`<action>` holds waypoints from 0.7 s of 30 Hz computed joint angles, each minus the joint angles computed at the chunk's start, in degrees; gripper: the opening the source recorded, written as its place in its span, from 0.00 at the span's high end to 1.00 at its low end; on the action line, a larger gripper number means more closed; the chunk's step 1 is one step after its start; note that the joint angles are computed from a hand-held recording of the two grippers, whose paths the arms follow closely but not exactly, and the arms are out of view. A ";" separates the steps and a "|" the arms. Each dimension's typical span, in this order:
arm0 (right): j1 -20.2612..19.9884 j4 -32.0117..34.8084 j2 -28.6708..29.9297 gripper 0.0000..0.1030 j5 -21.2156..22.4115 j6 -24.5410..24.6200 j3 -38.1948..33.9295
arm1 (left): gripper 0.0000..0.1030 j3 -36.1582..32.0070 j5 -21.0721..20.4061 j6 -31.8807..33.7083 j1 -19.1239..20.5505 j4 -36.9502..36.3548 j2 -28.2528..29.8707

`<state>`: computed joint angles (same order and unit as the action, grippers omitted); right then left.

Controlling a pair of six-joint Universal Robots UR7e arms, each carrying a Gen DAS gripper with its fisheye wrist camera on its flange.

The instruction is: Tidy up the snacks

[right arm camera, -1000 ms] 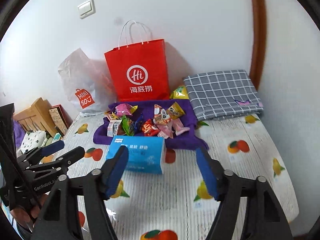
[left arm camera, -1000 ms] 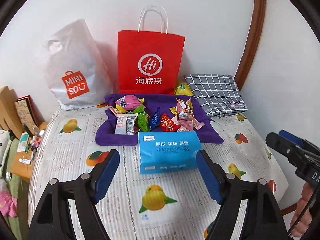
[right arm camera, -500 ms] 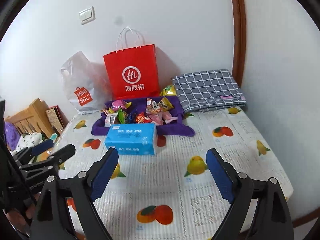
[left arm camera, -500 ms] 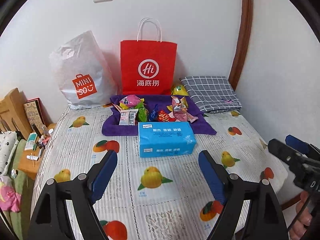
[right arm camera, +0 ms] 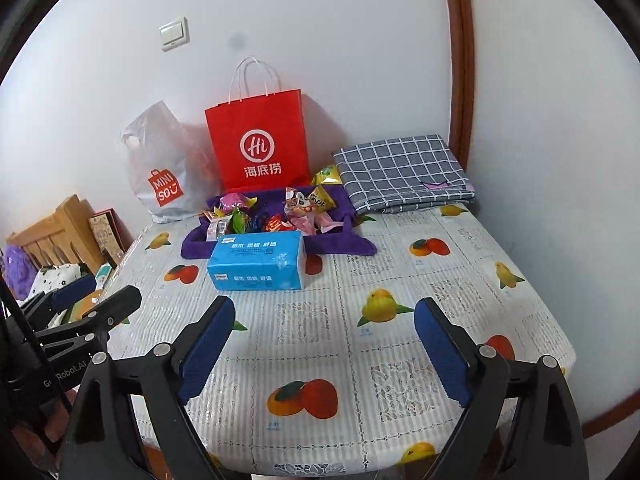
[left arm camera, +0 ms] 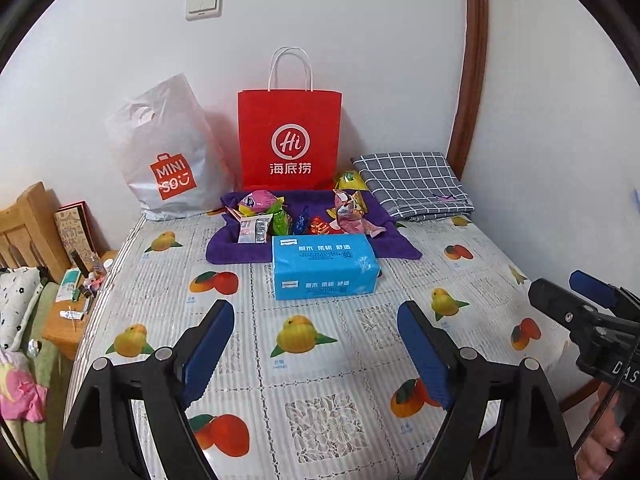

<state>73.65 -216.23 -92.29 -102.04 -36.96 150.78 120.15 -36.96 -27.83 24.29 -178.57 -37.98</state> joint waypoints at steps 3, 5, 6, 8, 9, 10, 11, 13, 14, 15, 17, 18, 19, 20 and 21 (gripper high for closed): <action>-0.44 -0.12 -0.41 0.09 0.51 0.20 0.36 | 0.20 0.00 0.29 -0.79 -0.32 0.91 0.07; -0.59 -0.38 -0.54 0.08 0.59 -0.08 0.67 | 0.20 0.21 0.35 -1.15 -0.62 1.11 0.03; -0.66 -0.62 -0.51 0.06 0.52 -0.27 0.84 | 0.20 0.22 0.44 -1.32 -0.70 1.31 0.03; -0.70 -1.00 -0.46 0.06 0.25 -0.37 1.02 | 0.20 0.33 0.40 -1.43 -0.84 1.31 -0.01; -0.64 -1.47 -0.24 0.06 -0.12 -0.42 1.07 | 0.20 0.32 0.29 -1.55 -0.84 1.37 -0.03; -0.72 -1.44 -0.31 0.06 -0.14 -0.44 1.13 | 0.20 0.34 0.25 -1.73 -0.95 1.50 -0.03; -0.93 -1.21 -0.49 0.06 0.01 -0.42 1.16 | 0.20 0.29 0.27 -1.72 -0.97 1.59 -0.02; -1.27 -0.80 -0.82 0.06 0.18 -0.15 1.22 | 0.20 0.30 0.32 -1.78 -1.01 1.62 -0.01; -1.38 -0.78 -0.90 0.06 0.27 -0.09 1.27 | 0.20 0.33 0.30 -1.83 -1.02 1.62 -0.02; -1.51 -0.66 -1.03 0.06 0.33 0.01 1.31 | 0.20 0.36 0.24 -1.97 -1.02 1.57 -0.04; -1.58 -0.49 -1.08 0.06 0.31 0.09 1.27 | 0.20 0.30 0.13 -2.02 -1.02 1.63 -0.02; -1.62 -0.48 -1.12 0.06 0.30 0.05 1.28 | 0.20 0.31 0.11 -2.15 -1.08 1.75 -0.03; -1.67 -0.56 -1.09 0.06 0.33 0.04 1.25 | 0.20 0.27 0.19 -2.19 -1.10 1.85 -0.01; -1.76 -0.62 -1.13 0.06 0.44 0.04 1.29 | 0.20 0.28 0.20 -2.21 -1.12 1.84 -0.01; -1.82 -0.55 -1.23 0.06 0.63 0.07 1.32 | 0.20 0.28 0.09 -2.05 -1.06 1.68 -0.02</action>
<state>71.83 -216.78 -93.51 -101.42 -36.88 152.10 120.43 -36.87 -29.89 23.23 -176.90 -38.01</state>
